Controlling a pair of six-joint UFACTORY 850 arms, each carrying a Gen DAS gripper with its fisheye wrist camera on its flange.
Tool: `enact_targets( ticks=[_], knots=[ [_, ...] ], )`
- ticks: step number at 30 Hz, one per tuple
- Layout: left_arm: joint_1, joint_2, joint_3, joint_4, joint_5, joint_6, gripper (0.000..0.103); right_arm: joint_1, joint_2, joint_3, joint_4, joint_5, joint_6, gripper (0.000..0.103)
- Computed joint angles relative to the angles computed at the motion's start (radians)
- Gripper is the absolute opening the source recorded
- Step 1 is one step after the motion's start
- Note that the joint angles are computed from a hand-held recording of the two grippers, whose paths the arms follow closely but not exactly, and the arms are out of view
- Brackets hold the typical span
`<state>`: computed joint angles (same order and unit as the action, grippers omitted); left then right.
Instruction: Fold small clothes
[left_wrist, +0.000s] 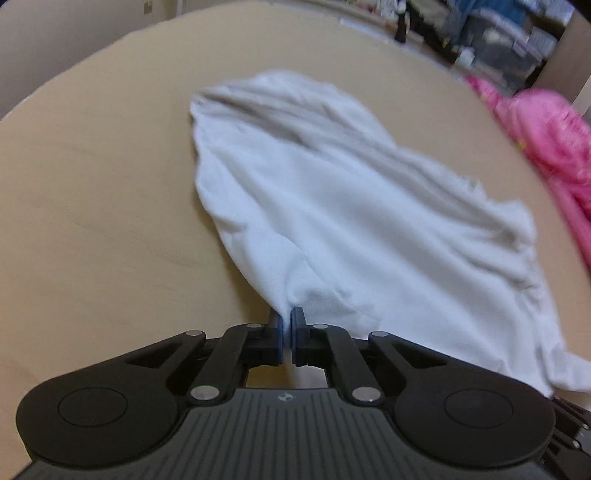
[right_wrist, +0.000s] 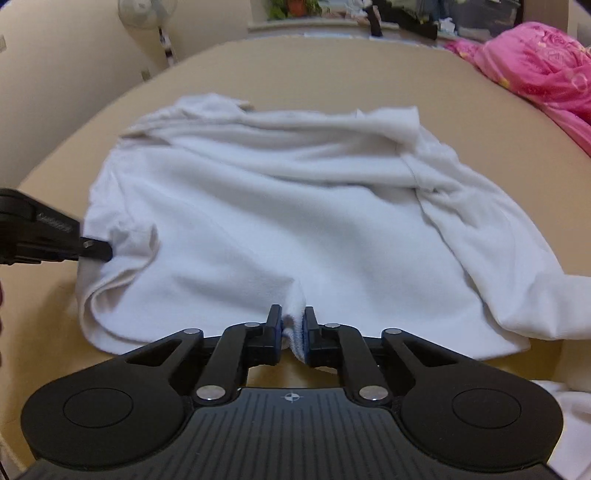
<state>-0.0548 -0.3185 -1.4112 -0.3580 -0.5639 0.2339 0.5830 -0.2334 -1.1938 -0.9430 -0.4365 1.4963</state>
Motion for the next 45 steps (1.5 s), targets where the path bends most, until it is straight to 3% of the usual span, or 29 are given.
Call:
enact_targets(
  ticks=[4,10,13,15,17,18,19,20,22,24,27,30,34,36,37,39,43,45],
  knots=[
    [0.093,0.133,0.081,-0.201,-0.031,0.253,0.001,0.038,0.106,0.068,-0.148,0.02,0.133,0.008],
    [0.286,0.369,0.234,-0.438,-0.195,0.621,0.001,0.212,0.257,0.125,-0.144,-0.085,0.129,0.008],
    [0.381,0.452,0.312,-0.452,-0.311,0.73,0.002,0.331,0.326,0.164,-0.003,-0.132,-0.014,0.008],
    [0.414,0.492,0.37,-0.37,-0.3,0.751,0.002,0.366,0.332,0.172,0.199,-0.135,-0.199,0.01],
    [0.425,0.472,0.365,-0.25,-0.303,0.652,0.007,0.387,0.348,0.203,0.27,-0.14,-0.279,0.011],
    [0.443,0.456,0.35,-0.251,-0.337,0.631,0.019,0.389,0.364,0.223,0.244,-0.144,-0.259,0.014],
    [0.462,0.45,0.346,-0.278,-0.351,0.641,0.034,0.382,0.383,0.243,0.204,-0.16,-0.197,0.024],
    [0.466,0.449,0.344,-0.279,-0.34,0.636,0.037,0.379,0.4,0.261,0.17,-0.175,-0.126,0.029],
    [0.459,0.446,0.337,-0.277,-0.326,0.621,0.039,0.333,0.444,0.311,0.083,-0.182,0.043,0.029],
    [0.453,0.418,0.311,-0.289,-0.365,0.6,0.043,0.262,0.451,0.336,0.098,-0.209,0.133,0.029],
    [0.411,0.38,0.286,-0.277,-0.41,0.557,0.054,0.166,0.43,0.347,0.247,-0.214,0.067,0.029],
    [0.316,0.33,0.278,-0.221,-0.37,0.456,0.054,0.122,0.4,0.349,0.329,-0.17,0.023,0.029],
    [0.25,0.289,0.274,-0.114,-0.369,0.326,0.054,0.152,0.327,0.315,0.304,-0.177,0.003,0.033],
    [0.225,0.277,0.274,-0.035,-0.363,0.272,0.05,0.206,0.288,0.283,0.233,-0.241,0.017,0.025],
    [0.219,0.279,0.279,-0.011,-0.351,0.265,0.035,0.231,0.274,0.27,0.205,-0.258,0.036,0.006],
    [0.217,0.295,0.288,0.02,-0.317,0.277,0.006,0.234,0.28,0.269,0.169,-0.241,0.084,0.004],
    [0.301,0.337,0.297,-0.075,-0.305,0.406,0.004,0.279,0.38,0.323,0.033,-0.291,0.34,0.003],
    [0.363,0.366,0.307,-0.125,-0.3,0.497,0.004,0.32,0.442,0.351,-0.006,-0.393,0.456,0.003]
  ],
)
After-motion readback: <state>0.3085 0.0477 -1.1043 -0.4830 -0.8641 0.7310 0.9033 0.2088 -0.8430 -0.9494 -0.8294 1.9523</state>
